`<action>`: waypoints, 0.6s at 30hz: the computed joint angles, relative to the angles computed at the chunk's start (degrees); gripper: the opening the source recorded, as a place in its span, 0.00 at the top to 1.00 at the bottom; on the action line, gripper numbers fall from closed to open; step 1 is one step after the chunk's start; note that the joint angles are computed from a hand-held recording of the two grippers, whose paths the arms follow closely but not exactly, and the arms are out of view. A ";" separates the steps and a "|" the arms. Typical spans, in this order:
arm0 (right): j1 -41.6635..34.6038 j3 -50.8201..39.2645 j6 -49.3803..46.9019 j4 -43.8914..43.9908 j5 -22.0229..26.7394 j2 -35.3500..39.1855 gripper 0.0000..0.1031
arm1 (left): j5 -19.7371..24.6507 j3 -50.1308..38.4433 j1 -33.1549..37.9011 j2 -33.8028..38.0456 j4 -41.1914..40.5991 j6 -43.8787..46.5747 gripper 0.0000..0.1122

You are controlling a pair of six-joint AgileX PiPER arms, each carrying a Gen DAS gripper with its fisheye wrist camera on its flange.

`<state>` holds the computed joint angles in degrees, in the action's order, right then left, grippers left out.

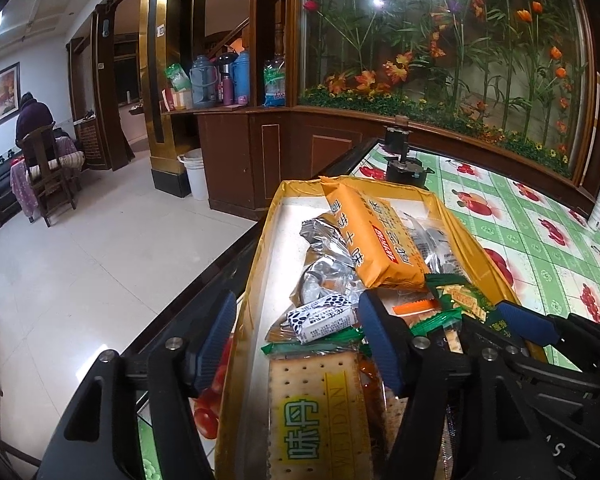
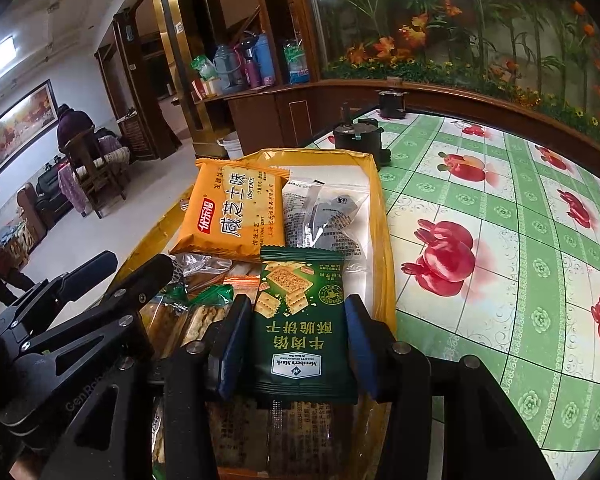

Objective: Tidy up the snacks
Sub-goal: 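Open both grippers to release the packets onto the tray contents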

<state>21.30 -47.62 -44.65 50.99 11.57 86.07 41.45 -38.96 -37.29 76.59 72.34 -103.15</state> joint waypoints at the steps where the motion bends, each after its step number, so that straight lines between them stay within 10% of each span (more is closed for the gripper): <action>1: -0.13 0.07 -1.04 0.99 0.15 0.00 0.49 | 0.20 -0.21 -0.13 0.07 -0.13 0.15 0.43; 18: -2.18 2.90 -9.74 7.86 0.89 -3.21 0.37 | 1.97 0.38 -0.81 -0.96 1.47 -1.34 0.30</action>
<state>19.12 -44.72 -54.38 58.85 12.46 82.86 43.41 -38.58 -38.11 75.62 73.82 -104.49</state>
